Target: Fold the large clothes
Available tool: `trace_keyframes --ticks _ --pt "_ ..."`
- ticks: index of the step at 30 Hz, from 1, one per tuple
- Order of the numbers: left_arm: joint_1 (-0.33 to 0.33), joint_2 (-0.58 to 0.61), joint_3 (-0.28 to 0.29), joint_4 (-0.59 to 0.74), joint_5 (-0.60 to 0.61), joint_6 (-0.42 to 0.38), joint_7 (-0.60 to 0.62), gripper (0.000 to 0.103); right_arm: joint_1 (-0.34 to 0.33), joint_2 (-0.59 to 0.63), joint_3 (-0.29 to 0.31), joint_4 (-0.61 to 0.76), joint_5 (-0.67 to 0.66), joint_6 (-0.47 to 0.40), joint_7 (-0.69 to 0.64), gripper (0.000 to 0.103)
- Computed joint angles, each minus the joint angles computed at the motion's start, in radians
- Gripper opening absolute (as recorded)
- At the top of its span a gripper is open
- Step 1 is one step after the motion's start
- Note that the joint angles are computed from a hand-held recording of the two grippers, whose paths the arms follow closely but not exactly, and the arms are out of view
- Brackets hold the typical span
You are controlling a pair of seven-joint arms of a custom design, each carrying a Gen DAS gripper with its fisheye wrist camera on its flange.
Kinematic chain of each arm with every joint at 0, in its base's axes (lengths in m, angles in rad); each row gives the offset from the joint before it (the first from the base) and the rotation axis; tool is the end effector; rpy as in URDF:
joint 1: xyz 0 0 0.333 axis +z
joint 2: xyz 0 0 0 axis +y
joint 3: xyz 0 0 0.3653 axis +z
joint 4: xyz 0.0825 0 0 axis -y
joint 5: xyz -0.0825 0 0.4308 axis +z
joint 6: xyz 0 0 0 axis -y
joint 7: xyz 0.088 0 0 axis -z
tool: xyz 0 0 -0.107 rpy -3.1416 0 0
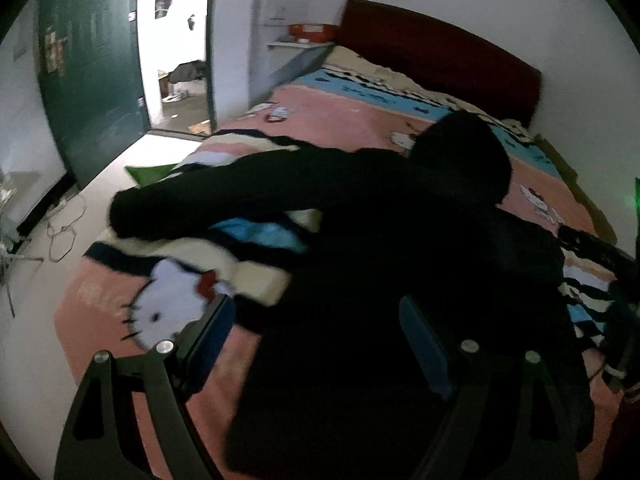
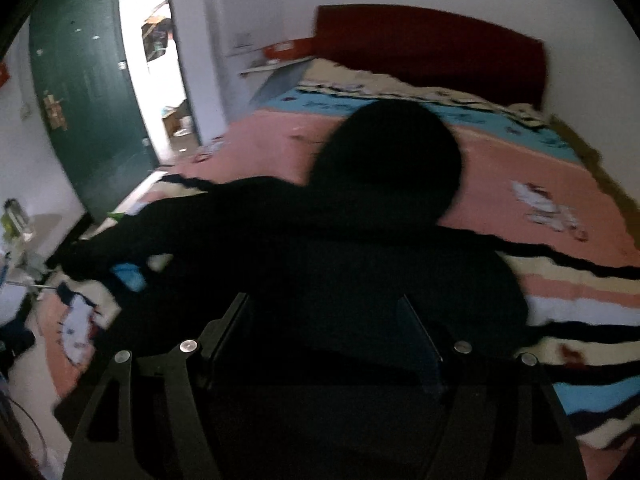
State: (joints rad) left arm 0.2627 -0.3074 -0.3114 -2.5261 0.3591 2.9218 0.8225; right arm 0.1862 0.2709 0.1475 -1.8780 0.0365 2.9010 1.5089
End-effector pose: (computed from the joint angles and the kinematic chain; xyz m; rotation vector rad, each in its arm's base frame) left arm 0.4958 -0.0526 0.4744 -2.0890 1.4516 -0.6718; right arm 0.6841 0.2247 0.4804 -2.0062 1.4143 -0.5295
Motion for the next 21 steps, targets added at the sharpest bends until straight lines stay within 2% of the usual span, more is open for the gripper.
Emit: trace_keyframes --ticks 1,4,7,10,12,17,21 --pt "0.021 0.032 -0.037 0.039 0.032 -0.013 -0.028 0.084 -0.011 -0.011 -0.012 -0.012 -0.004 0.002 -0.003 0.073" --pt "0.038 0.147 -0.091 0.168 0.166 -0.059 -0.116 0.084 -0.055 -0.013 -0.019 -0.021 0.023 0.010 -0.033 0.073" --pt "0.018 0.288 -0.112 0.320 0.320 -0.110 -0.201 0.084 -0.085 0.020 -0.028 0.010 0.032 0.011 -0.049 0.073" --pt "-0.045 0.439 -0.086 0.482 0.449 -0.170 -0.259 0.084 -0.113 0.081 -0.022 0.070 0.043 0.006 -0.065 0.073" --pt "-0.091 0.529 -0.058 0.575 0.487 -0.201 -0.267 0.084 -0.123 0.135 -0.022 0.124 0.038 -0.003 -0.066 0.073" --pt "-0.196 0.723 0.021 0.772 0.510 -0.270 -0.241 0.084 -0.149 0.251 -0.004 0.228 0.031 -0.020 -0.070 0.073" --pt "-0.236 0.844 0.059 0.873 0.436 -0.341 -0.156 0.084 -0.142 0.320 -0.014 0.280 0.009 -0.051 -0.049 0.073"
